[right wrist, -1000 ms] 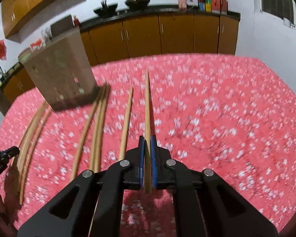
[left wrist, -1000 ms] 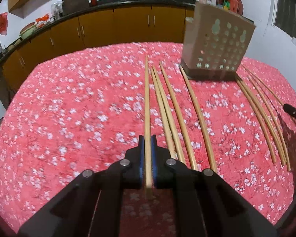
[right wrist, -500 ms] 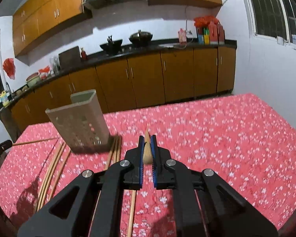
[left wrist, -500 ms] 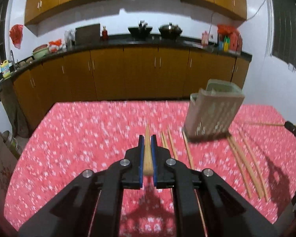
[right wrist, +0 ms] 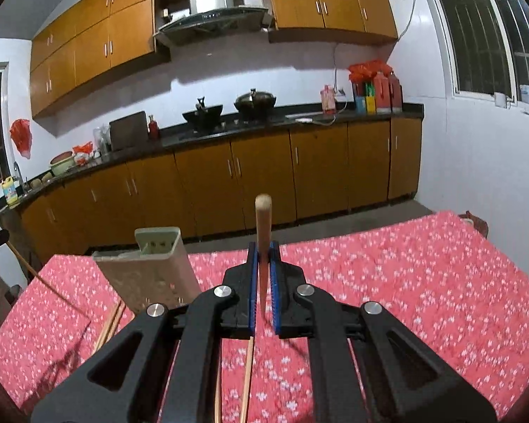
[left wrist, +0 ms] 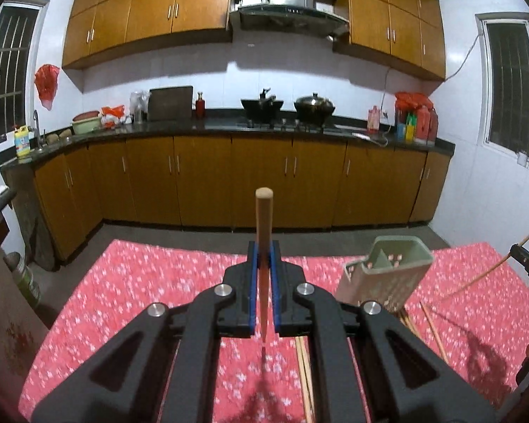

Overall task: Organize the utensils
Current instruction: 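Lift both held chopsticks upright and carry them over the beige utensil holder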

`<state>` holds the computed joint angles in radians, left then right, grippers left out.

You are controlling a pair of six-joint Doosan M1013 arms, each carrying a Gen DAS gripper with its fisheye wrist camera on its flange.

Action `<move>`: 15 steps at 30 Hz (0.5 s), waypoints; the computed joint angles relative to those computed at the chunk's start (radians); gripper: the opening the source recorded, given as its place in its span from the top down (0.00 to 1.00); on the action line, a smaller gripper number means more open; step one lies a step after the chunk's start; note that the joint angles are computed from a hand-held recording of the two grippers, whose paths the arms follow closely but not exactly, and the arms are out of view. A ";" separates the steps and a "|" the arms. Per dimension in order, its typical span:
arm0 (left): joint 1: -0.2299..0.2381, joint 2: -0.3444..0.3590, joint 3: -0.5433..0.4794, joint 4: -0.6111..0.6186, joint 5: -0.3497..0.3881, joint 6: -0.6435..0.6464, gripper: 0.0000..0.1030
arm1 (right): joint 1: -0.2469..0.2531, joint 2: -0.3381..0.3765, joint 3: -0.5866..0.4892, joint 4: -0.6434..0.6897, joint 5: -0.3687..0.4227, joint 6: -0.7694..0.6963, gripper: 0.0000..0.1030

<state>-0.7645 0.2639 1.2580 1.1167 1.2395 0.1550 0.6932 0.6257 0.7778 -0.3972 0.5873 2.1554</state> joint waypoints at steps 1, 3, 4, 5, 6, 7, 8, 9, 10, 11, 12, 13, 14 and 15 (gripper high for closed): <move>0.001 0.001 -0.011 0.011 0.000 0.001 0.93 | -0.002 0.004 -0.020 0.004 -0.013 -0.005 0.93; 0.001 0.003 -0.030 0.033 -0.006 0.000 0.93 | -0.004 0.009 -0.050 0.008 -0.043 -0.005 0.93; 0.001 0.005 -0.044 0.051 -0.014 -0.001 0.93 | -0.004 0.011 -0.061 0.013 -0.052 -0.007 0.93; 0.001 0.007 -0.056 0.066 -0.020 -0.001 0.93 | -0.005 0.015 -0.082 0.025 -0.079 -0.011 0.93; 0.000 0.009 -0.070 0.083 -0.028 -0.001 0.93 | -0.005 0.014 -0.091 0.028 -0.101 -0.011 0.93; -0.001 0.012 -0.082 0.096 -0.035 0.001 0.93 | -0.005 0.013 -0.095 0.031 -0.120 -0.010 0.93; -0.003 0.016 -0.097 0.112 -0.043 0.005 0.93 | -0.004 0.015 -0.106 0.032 -0.143 -0.008 0.93; -0.005 0.022 -0.118 0.134 -0.056 0.010 0.93 | -0.003 0.017 -0.117 0.039 -0.161 -0.010 0.93; -0.007 0.028 -0.132 0.145 -0.064 0.014 0.93 | -0.002 0.021 -0.132 0.058 -0.185 -0.020 0.93; -0.009 0.032 -0.146 0.159 -0.077 0.014 0.93 | -0.001 0.026 -0.145 0.084 -0.205 -0.039 0.93; -0.011 0.036 -0.159 0.174 -0.094 0.009 0.93 | 0.000 0.028 -0.150 0.098 -0.217 -0.051 0.93; -0.013 0.038 -0.167 0.186 -0.111 -0.001 0.93 | 0.003 0.035 -0.162 0.118 -0.236 -0.076 0.93; -0.014 0.040 -0.172 0.194 -0.122 -0.009 0.93 | 0.004 0.041 -0.170 0.130 -0.241 -0.094 0.93; -0.015 0.044 -0.181 0.200 -0.138 -0.019 0.93 | 0.008 0.053 -0.189 0.152 -0.237 -0.128 0.93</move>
<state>-0.7793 0.3084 1.0768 1.3164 1.1013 0.1355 0.7010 0.6788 0.5892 -0.2456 0.3503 2.0272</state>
